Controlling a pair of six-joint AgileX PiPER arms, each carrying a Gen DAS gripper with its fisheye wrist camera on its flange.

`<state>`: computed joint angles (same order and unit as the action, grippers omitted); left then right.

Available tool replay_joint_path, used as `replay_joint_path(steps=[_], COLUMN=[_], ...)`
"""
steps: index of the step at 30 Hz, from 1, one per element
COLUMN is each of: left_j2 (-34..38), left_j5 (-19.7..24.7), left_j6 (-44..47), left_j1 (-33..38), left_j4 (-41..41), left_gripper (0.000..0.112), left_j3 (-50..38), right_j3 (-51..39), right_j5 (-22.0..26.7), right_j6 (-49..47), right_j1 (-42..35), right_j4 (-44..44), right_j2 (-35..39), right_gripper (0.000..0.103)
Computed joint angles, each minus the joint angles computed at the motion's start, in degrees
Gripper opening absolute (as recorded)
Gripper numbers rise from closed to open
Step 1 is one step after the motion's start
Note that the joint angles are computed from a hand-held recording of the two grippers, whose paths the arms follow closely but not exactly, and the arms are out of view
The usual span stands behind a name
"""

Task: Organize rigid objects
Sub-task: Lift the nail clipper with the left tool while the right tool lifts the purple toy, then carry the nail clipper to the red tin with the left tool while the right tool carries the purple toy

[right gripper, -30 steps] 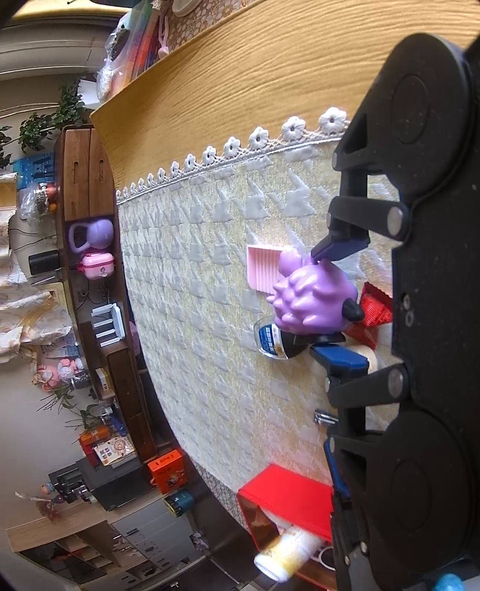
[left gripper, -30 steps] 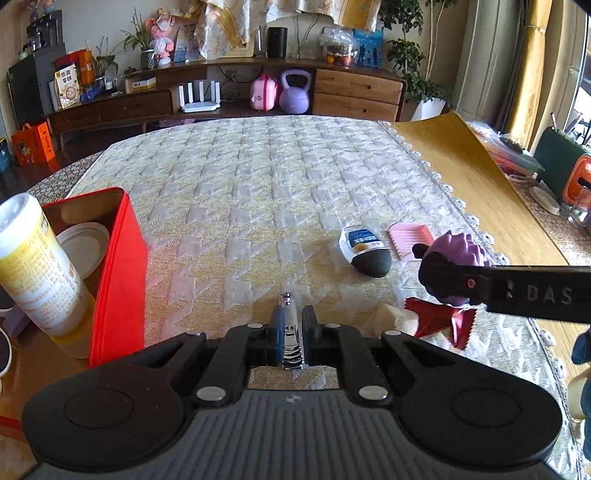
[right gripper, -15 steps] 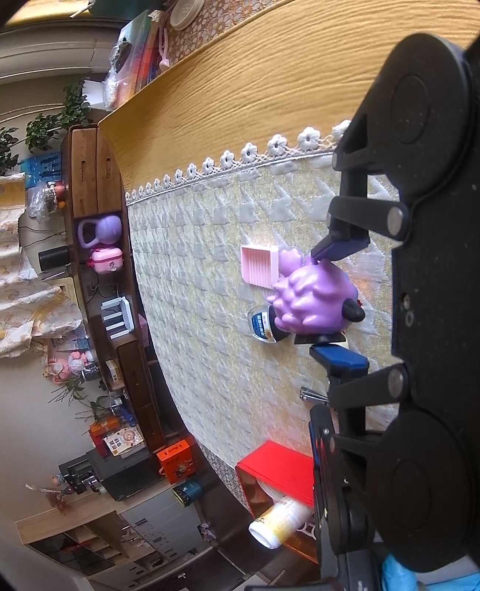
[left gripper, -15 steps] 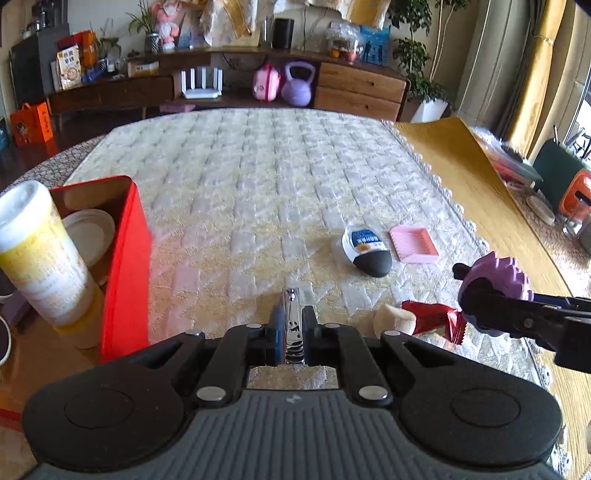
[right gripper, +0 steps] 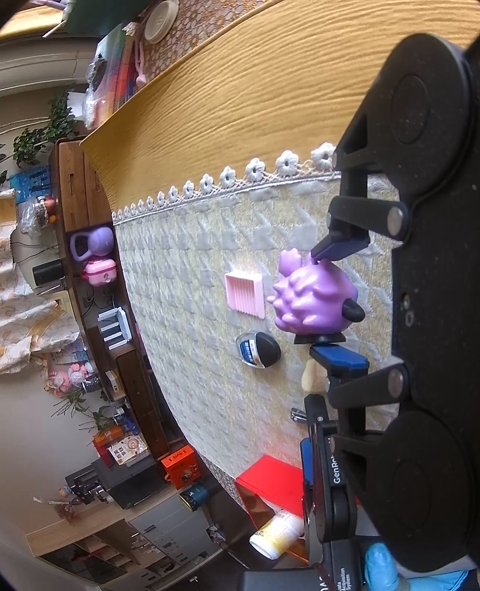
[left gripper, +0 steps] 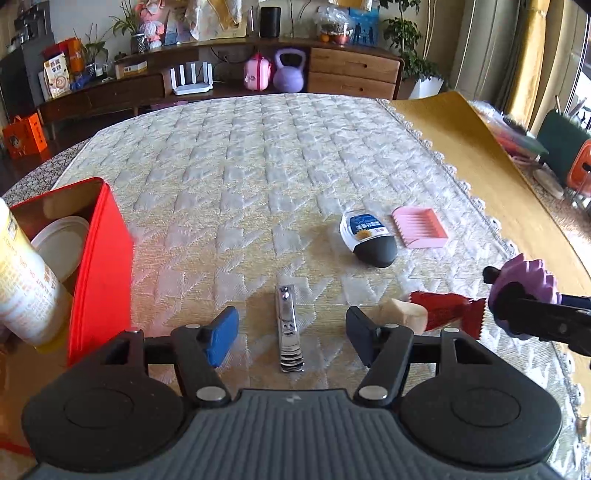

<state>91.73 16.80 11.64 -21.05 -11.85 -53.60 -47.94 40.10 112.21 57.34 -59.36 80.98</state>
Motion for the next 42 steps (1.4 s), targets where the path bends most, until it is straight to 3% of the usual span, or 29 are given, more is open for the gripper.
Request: replay_joint_path(steps=[3, 4, 5, 8, 11, 18, 23, 32, 42], left_j2=[0.7, 0.7, 0.7, 0.8, 0.7, 0.0, -4.0, -13.9, -22.2], left_j5=[-0.7, -1.2, -1.4, -1.2, -1.2, 0.5, 3.5, 13.7, 26.2], left_j6=[-5.3, -5.9, -4.4, -0.3, 2.2, 5.6, 13.5, 22.5, 31.1], left_j1=[-0.9, -1.1, -1.2, -1.6, -2.1, -0.4, 2.0, 9.0, 24.0], left_j4=[6.5, 7.7, 6.7, 3.3, 1.6, -2.2, -10.2, -19.3, -25.9], left_gripper=[0.056, 0.047, 0.036, 0.021, 0.013, 0.011, 0.011, 0.011, 0.011], left_j3=[-0.5, -0.4, -0.4, -0.7, -0.6, -0.6, 1.3, 3.2, 3.0], right_j3=[0.3, 0.3, 0.3, 0.4, 0.4, -0.6, -2.5, -10.2, -23.6], right_j5=[-0.1, -0.2, -0.2, -0.2, -0.1, 1.9, 4.9, 12.2, 16.6], right_j6=[0.6, 0.7, 1.0, 1.4, 1.7, 0.9, -0.2, -6.0, -14.7], right_j1=[0.0, 0.0, 0.0, 0.1, 0.3, 1.7, 4.2, 11.7, 16.7], right_j4=[-0.3, -0.4, -0.5, -0.6, -0.6, 0.2, 0.9, 4.0, 6.7], right_j2=[0.0, 0.0, 0.1, 0.3, 0.4, 0.4, 0.2, 2.1, 8.3], right_gripper=[0.048, 0.048, 0.048, 0.048, 0.048, 0.048, 0.048, 0.048, 0.048])
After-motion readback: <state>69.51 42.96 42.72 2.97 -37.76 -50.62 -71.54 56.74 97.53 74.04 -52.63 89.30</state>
